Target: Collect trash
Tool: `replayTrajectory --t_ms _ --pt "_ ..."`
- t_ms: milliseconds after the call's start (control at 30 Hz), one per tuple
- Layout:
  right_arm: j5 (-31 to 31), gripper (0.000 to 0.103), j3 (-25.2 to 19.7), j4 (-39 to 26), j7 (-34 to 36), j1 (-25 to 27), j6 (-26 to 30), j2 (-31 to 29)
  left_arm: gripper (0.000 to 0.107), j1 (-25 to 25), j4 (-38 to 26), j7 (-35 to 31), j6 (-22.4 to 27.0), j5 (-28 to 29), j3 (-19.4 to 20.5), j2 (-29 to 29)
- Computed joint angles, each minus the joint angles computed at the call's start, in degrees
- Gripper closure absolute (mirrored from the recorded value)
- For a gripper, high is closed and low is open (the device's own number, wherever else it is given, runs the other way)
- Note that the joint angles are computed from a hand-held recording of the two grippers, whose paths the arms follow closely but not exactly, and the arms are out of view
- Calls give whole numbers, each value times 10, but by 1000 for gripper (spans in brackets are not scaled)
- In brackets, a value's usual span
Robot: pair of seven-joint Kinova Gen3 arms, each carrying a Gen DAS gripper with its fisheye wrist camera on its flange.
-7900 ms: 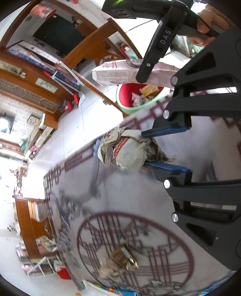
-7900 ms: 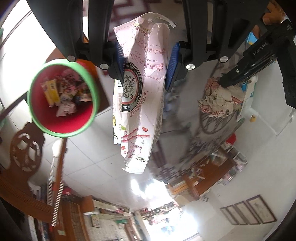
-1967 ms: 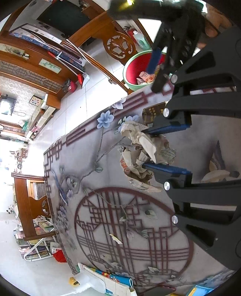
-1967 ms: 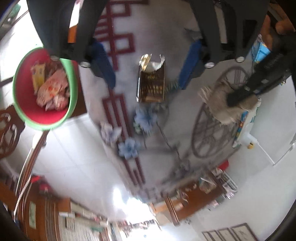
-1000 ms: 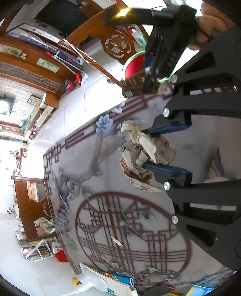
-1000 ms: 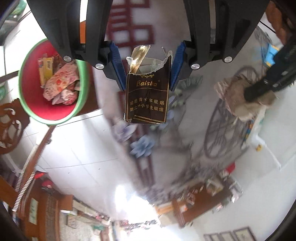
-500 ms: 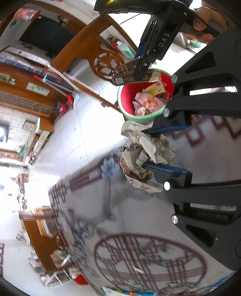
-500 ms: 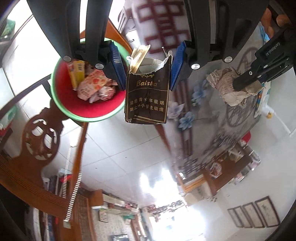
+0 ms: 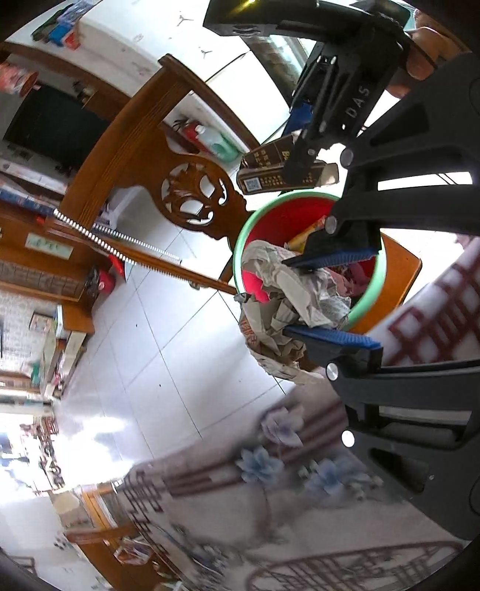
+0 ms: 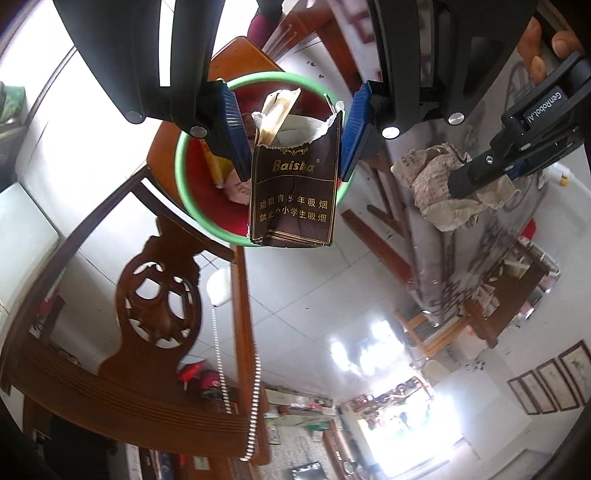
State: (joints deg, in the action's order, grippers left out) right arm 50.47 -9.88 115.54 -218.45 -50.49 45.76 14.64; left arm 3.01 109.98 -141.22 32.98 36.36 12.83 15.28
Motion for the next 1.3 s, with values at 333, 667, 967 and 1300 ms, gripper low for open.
replayTrajectory --t_ms 333,667,967,1300 --pt "30 23 -70 21 -48 84 -7 7 25 -6 10 -29 -36 40 10 -7" --pt "46 23 -65 -58 7 60 39 49 10 -51 69 -191 -98 211 -30 -70" --pt "97 13 -45 -209 46 -41 192 126 10 -128 76 -304 -16 284 -108 -104" --pt "74 8 123 -461 146 -220 340 260 10 -259 50 -417 127 355 -201 -88"
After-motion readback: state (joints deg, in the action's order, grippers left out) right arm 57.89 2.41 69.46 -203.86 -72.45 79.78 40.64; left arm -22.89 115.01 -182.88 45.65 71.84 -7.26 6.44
